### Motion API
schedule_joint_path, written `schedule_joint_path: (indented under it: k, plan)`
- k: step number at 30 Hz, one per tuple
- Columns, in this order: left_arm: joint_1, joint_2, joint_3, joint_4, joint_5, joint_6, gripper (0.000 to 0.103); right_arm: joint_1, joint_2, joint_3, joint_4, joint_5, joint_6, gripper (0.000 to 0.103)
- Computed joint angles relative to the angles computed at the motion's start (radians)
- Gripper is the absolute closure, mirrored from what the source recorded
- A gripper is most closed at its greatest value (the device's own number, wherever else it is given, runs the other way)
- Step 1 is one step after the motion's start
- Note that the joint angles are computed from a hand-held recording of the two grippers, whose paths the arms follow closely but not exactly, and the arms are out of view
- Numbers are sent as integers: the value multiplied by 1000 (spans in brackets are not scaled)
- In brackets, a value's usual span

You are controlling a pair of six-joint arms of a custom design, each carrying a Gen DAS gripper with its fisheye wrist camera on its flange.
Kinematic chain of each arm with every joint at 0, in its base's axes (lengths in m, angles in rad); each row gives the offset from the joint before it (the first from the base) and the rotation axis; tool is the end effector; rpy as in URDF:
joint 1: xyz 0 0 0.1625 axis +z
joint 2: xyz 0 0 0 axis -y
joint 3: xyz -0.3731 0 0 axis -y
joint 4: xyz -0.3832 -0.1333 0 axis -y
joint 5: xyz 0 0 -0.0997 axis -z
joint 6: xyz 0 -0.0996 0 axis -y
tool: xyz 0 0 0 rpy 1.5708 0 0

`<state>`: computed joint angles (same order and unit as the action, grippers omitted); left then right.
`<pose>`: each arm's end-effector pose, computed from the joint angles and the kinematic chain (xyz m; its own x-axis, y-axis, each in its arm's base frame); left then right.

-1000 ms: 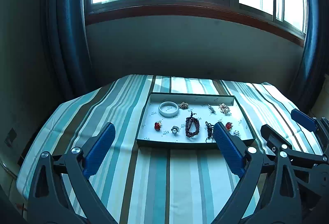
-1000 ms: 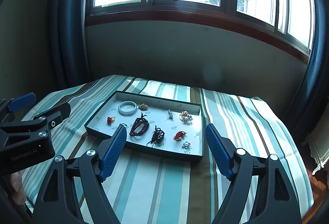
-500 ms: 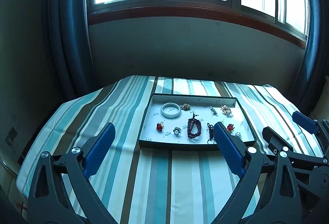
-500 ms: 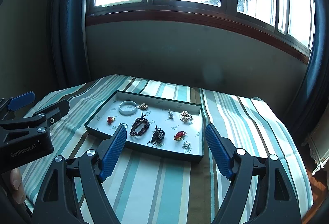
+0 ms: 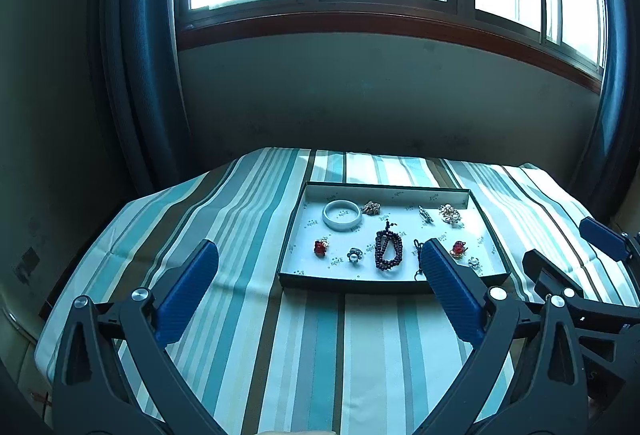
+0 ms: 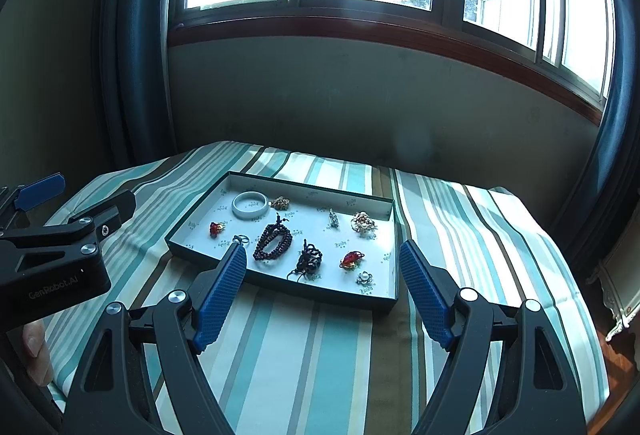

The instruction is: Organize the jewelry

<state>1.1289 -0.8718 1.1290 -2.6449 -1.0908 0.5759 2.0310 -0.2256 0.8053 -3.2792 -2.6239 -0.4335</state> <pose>-0.1558 -0.7486 0.3628 -0.6338 0.3999 -0.6621 0.7606 0.4781 -0.4393 0.3845 -0.6704 0.1051 -0.6391 0.2781 0.7170 -0.5052 0.5511 -0.6641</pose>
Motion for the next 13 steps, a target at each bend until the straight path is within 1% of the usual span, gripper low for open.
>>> schedule_joint_path:
  k: [5, 8, 13]
  plan:
    - [7, 9, -14, 11, -6, 7, 2, -3, -8, 14, 4, 3, 4, 25]
    - [5, 24, -20, -17, 21, 25, 2, -7, -14, 26, 2, 5, 8, 25]
    - [20, 65, -89, 68, 40, 1, 2, -21, -40, 65, 14, 14, 36, 25]
